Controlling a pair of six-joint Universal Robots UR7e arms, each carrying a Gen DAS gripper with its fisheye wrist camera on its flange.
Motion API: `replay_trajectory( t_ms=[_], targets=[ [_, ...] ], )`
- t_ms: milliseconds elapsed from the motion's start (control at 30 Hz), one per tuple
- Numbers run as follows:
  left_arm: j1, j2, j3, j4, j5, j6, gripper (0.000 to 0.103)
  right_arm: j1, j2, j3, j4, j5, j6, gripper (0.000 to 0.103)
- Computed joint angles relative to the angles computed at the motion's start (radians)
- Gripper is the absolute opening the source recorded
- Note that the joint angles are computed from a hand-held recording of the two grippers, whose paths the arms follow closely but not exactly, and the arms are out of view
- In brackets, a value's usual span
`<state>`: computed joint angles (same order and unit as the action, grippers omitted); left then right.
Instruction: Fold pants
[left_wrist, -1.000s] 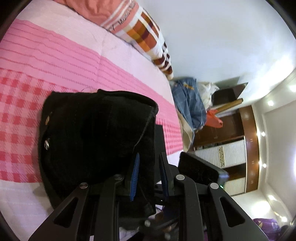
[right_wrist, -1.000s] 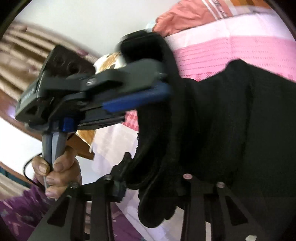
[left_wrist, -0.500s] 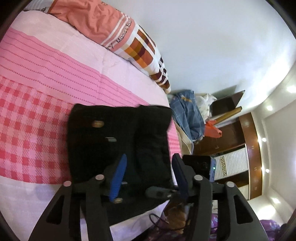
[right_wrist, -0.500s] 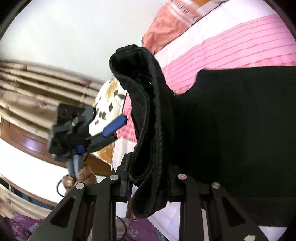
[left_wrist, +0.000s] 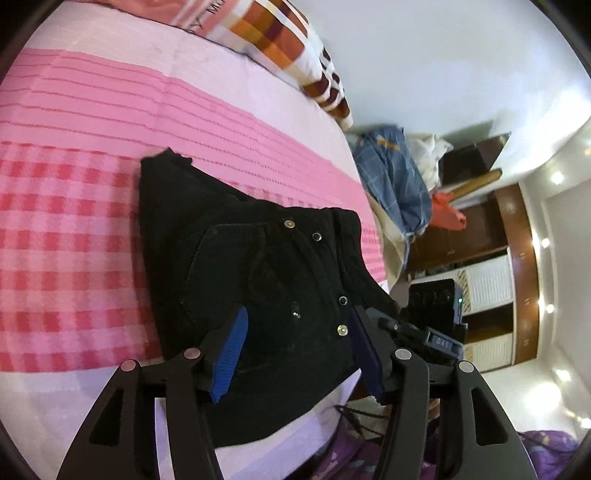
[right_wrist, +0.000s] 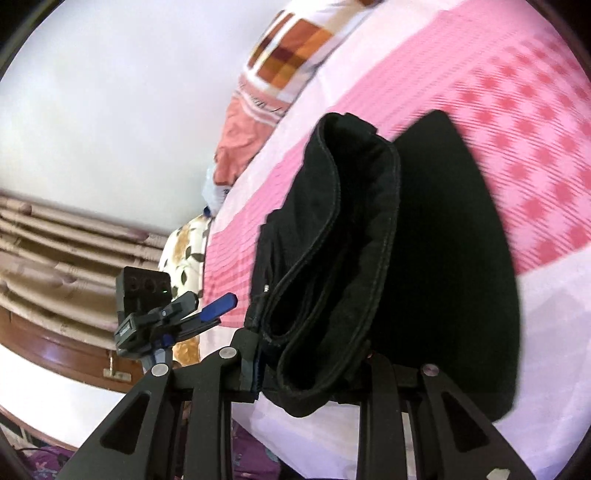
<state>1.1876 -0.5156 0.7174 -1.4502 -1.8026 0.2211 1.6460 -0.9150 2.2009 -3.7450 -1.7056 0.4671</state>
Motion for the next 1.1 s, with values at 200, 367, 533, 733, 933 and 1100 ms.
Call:
replay_trajectory(
  t_ms=[200,367,533,733,933,1100],
  targets=[
    [-0.015,-0.019,0.084,-0.059,0.047,-0.001,0.060,-0.015,-0.029,0.049,-0.028,0.001,-0.014,0.024],
    [-0.012,-0.016,0.107,-0.093,0.038,-0.009,0.060,-0.041,-0.018,0.088,-0.112,0.018,-0.002,0.024],
    [-0.014,-0.013,0.128,-0.130,0.060,-0.010,0.060,-0.082,-0.007,0.117,-0.151,0.081,-0.009,0.024],
    [-0.010,-0.010,0.136,-0.146,0.044,-0.018,0.063,-0.137,-0.017,0.144,-0.163,0.210,0.002,0.028],
    [-0.005,-0.010,0.150,-0.167,0.029,-0.019,0.065,-0.150,-0.043,0.147,-0.128,0.242,0.007,0.039],
    [-0.003,-0.008,0.149,-0.169,0.023,-0.031,0.066,-0.138,-0.069,0.153,-0.090,0.176,0.023,0.054]
  ],
)
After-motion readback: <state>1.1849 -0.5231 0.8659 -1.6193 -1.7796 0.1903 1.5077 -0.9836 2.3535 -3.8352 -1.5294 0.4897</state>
